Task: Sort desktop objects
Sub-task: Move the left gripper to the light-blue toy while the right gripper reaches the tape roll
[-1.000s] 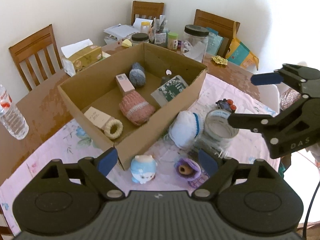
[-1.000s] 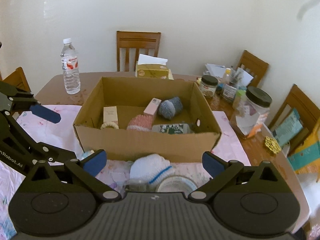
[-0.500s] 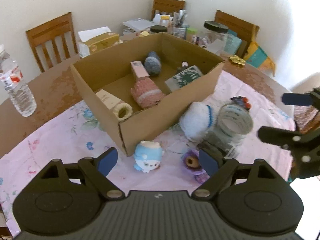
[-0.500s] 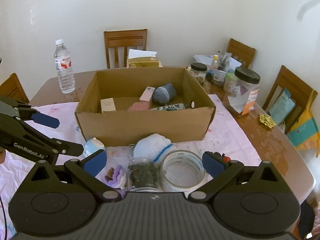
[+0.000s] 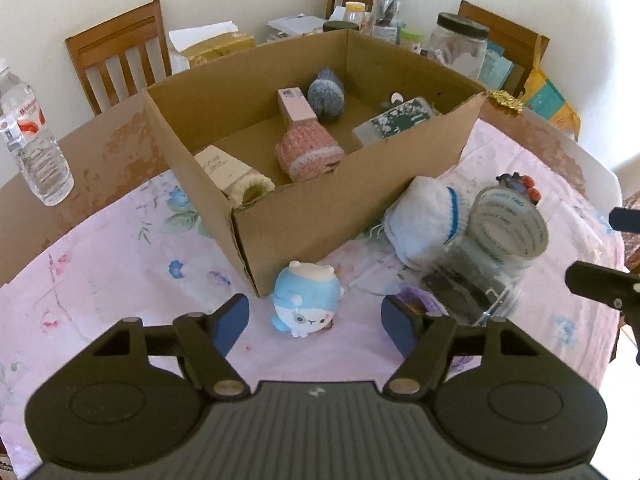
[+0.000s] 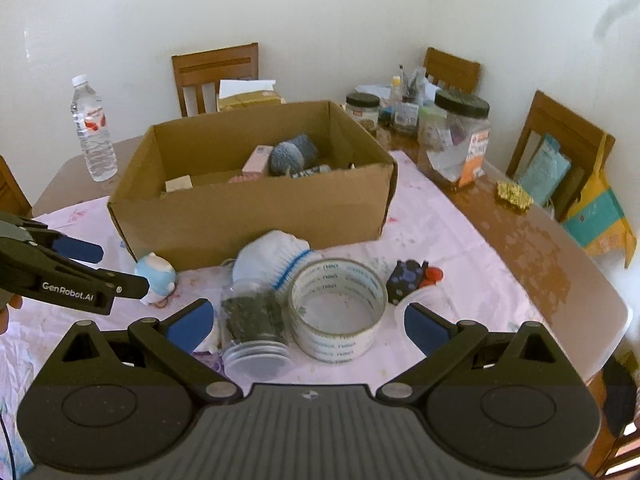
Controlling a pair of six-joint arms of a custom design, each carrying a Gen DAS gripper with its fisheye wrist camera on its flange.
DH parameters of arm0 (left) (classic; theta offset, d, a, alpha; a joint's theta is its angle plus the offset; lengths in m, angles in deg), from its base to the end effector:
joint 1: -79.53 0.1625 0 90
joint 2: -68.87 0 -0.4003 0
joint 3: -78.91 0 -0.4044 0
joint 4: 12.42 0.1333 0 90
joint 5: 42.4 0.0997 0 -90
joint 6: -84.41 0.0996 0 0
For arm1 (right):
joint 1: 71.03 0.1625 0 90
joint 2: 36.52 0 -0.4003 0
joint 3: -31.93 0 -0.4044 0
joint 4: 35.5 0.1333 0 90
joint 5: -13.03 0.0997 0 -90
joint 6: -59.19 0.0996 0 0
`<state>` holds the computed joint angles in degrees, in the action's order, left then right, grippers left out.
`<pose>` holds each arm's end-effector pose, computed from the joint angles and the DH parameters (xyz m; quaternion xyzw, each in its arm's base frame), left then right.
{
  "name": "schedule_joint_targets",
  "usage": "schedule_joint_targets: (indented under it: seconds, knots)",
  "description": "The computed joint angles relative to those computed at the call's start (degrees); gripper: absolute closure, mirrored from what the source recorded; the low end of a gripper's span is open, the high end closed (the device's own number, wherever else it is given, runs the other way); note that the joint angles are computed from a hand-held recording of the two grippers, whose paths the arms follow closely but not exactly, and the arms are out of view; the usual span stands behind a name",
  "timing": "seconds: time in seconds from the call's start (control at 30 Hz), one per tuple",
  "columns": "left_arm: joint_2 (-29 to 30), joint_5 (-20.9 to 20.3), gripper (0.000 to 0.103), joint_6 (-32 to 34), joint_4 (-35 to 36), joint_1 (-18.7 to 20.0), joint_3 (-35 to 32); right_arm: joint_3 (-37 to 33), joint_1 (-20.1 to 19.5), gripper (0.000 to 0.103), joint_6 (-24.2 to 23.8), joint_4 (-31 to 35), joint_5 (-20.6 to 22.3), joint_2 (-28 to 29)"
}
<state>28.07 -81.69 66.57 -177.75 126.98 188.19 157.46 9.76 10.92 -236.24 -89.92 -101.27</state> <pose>-0.2223 -0.5533 -0.0029 0.1680 0.8866 -0.2617 0.3423 0.0285 -0.5179 0.1855 0.2562 -0.8648 0.3188 0.2914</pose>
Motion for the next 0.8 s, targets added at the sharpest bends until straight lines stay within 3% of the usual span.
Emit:
schedule_joint_targets:
  seconds: [0.23, 0.8]
  knots:
    - [2.4, 0.0, 0.045, -0.4, 0.0, 1.1, -2.0, -0.9, -1.4, 0.0, 0.9, 0.9, -0.3, 1.2]
    - [5.0, 0.8, 0.05, -1.1, -1.5, 2.7, -3.9, -2.4, -3.5, 0.0, 1.9, 2.8, -1.2, 2.2]
